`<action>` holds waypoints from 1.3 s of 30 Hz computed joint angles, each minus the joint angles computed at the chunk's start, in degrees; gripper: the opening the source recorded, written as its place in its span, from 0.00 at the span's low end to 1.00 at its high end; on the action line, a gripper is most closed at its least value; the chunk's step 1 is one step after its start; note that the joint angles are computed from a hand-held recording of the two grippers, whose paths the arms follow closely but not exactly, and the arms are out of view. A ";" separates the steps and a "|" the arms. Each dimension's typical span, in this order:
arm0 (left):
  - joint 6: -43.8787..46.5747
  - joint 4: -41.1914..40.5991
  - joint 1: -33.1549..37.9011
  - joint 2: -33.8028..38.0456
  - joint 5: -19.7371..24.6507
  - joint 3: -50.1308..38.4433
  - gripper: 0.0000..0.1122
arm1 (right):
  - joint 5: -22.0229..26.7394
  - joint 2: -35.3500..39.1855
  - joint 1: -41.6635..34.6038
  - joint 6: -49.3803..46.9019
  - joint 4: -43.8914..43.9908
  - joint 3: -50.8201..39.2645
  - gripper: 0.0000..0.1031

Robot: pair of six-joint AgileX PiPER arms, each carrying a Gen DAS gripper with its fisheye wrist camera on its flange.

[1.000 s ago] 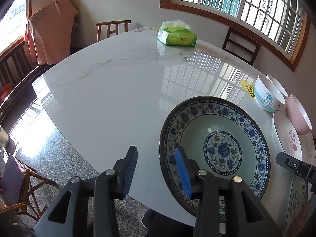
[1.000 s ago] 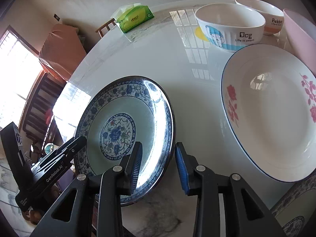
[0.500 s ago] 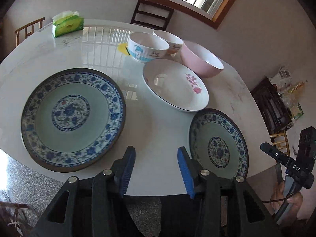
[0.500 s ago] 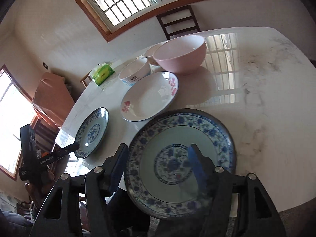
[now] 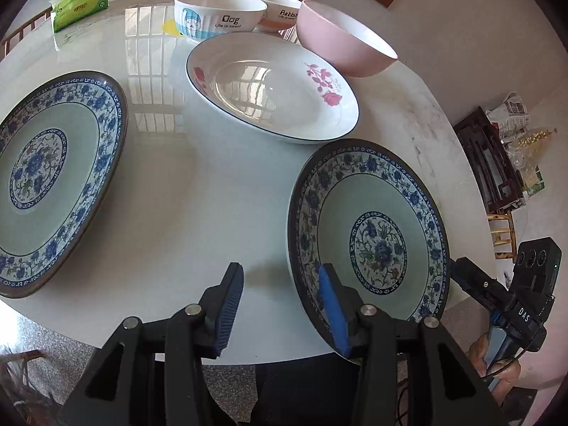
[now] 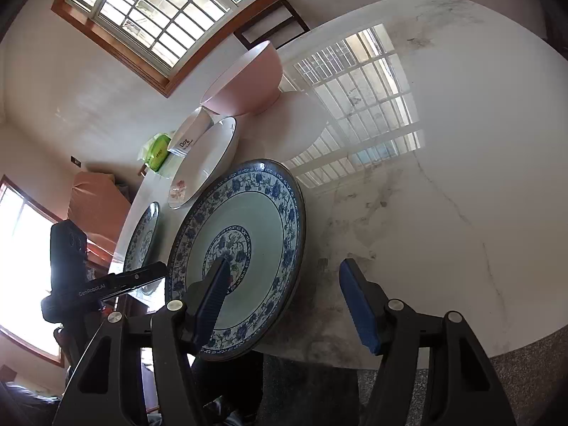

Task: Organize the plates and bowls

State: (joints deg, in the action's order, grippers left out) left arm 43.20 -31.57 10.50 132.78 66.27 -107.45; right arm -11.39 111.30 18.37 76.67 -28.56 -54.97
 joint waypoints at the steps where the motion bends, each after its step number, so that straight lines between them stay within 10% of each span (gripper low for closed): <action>1: 0.52 -0.25 -0.20 -0.71 -1.27 1.32 0.39 | -1.38 0.55 -0.40 1.91 -1.95 0.07 0.60; 12: 1.45 0.70 -1.88 -2.63 -3.46 4.79 0.39 | -5.31 4.47 -1.59 7.91 -10.58 -3.23 0.46; 14: 2.02 0.68 -2.38 -3.08 -3.88 5.84 0.24 | -5.14 5.09 -1.62 11.02 -14.23 -4.13 0.36; 20: 2.36 0.40 -2.41 -3.27 -4.91 6.32 0.21 | -1.65 5.26 -0.81 9.55 -12.62 -4.59 0.14; 39: 9.31 -2.05 0.80 -8.77 -11.56 15.08 0.22 | 0.22 4.22 4.42 0.68 -1.11 -3.70 0.14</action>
State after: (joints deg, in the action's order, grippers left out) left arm 52.51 -33.61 11.30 124.00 54.71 -92.38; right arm -11.17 115.52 22.79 77.35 -29.67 -58.67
